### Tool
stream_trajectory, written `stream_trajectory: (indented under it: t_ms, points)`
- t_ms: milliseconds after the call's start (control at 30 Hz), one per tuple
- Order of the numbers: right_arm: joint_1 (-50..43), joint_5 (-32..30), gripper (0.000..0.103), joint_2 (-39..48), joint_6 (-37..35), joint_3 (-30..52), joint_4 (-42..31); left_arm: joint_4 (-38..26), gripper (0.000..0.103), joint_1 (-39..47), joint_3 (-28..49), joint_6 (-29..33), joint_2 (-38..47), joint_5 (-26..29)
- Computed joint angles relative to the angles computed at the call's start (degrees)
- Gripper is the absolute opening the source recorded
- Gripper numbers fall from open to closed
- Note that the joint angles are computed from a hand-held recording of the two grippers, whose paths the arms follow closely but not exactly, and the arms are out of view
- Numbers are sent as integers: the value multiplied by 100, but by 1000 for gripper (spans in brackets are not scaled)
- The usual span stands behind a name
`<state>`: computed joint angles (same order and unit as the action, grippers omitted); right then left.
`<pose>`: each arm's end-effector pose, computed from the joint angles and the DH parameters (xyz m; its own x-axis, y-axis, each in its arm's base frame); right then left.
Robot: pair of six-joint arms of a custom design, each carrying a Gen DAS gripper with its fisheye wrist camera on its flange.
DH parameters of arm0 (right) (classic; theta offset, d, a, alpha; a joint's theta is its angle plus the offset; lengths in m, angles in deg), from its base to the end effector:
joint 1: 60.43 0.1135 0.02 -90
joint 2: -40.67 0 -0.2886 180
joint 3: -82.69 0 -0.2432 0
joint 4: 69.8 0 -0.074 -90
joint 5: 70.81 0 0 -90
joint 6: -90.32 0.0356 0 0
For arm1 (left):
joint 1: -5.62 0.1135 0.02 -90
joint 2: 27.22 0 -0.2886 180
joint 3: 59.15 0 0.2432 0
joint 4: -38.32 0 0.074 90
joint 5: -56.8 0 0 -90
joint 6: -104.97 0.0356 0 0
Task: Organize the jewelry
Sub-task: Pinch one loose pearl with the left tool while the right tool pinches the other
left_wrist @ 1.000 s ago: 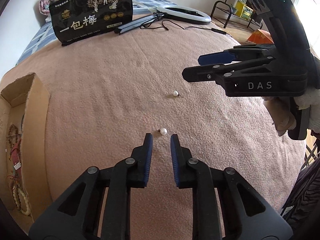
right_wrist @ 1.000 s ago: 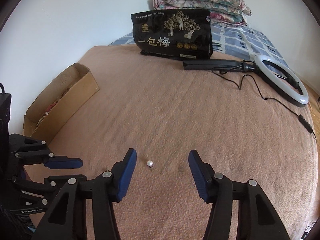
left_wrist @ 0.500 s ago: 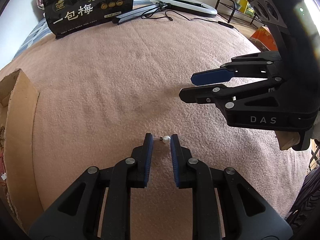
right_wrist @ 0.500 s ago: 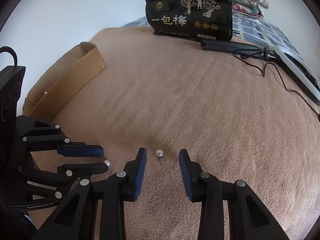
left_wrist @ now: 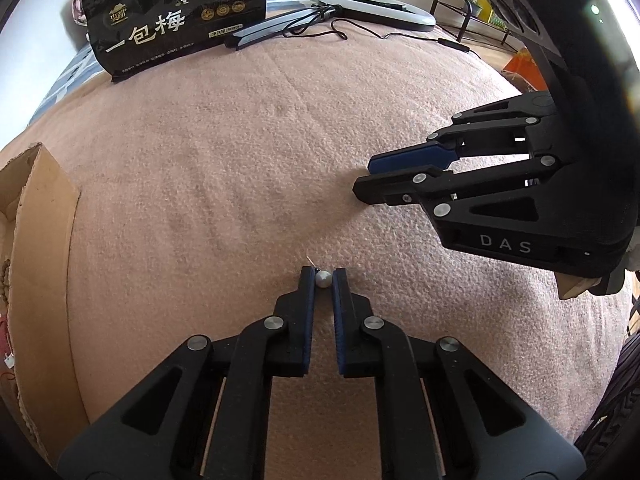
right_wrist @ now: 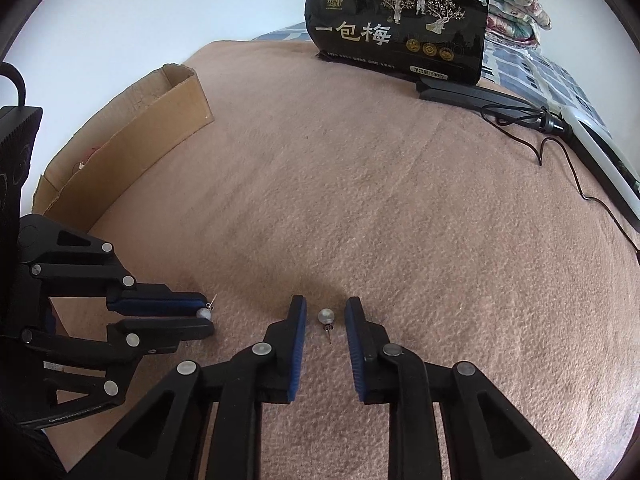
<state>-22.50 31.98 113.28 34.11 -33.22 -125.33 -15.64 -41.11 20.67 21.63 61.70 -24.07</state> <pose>0.1798 0.1301 0.2551 -0.8803 0.0015 -0.4744 -0.0402 0.9961 0.0779 0.2044 -0.2253 0.2663 -0.5178 0.7172 -0.4664 0.8339 0.5449 -0.0880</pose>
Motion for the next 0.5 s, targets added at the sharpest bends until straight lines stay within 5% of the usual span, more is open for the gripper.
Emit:
stream_trajectory:
  t_ms: [67,500]
  points:
    - [-4,-3,6,4,-4,0,-9,9,7,-7,-6,8,-8,-1]
    - [115,256,6,-389,286,20,-269,-116,7,172,104,-48,-137,50]
